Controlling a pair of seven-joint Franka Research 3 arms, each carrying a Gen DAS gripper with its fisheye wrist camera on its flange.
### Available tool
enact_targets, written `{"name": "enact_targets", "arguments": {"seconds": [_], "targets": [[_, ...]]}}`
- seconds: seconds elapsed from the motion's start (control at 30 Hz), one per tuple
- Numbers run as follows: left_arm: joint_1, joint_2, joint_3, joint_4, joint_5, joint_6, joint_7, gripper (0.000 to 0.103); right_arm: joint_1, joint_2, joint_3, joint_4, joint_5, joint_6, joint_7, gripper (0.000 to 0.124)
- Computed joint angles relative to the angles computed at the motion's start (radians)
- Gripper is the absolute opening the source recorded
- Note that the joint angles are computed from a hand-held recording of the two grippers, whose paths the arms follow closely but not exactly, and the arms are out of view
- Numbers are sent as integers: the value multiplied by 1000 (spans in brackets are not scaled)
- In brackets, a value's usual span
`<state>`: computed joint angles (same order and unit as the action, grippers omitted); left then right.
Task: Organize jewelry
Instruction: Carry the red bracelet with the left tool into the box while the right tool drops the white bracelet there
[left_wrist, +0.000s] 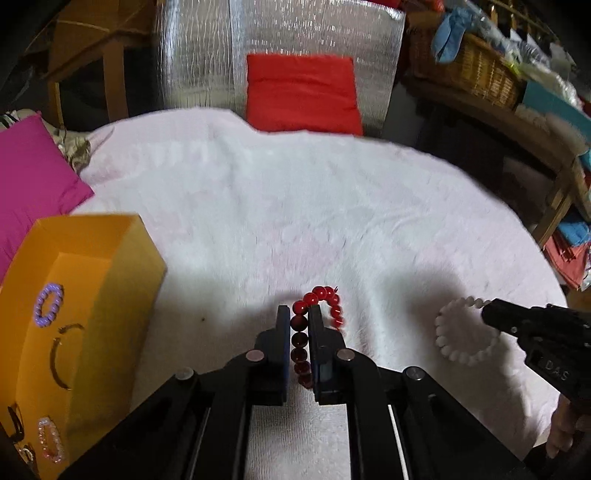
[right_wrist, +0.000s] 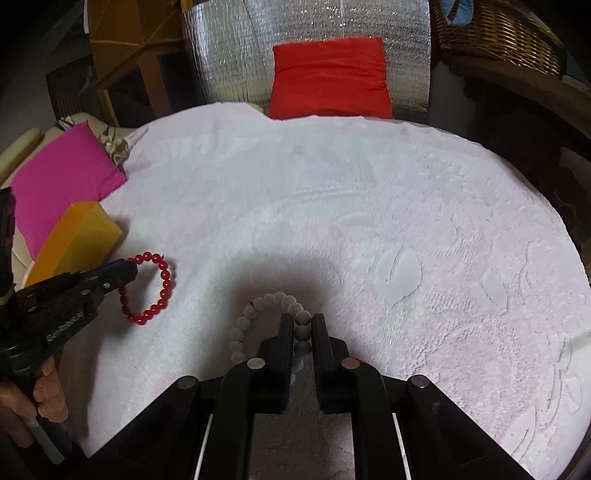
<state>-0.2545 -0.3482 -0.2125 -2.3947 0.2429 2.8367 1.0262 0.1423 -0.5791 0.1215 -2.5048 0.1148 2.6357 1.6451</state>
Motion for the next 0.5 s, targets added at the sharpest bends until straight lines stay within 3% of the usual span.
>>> {"name": "enact_targets", "arguments": {"seconds": [0.17,0.5], "targets": [[27,-70,-22,-35,41,38,-37,9,41,-34,-32,-10,59,30,-32,11],[-22,-202,18,-123,-5,68,-54,9,127,-88,-74,-27,202,94,-117,11]]}}
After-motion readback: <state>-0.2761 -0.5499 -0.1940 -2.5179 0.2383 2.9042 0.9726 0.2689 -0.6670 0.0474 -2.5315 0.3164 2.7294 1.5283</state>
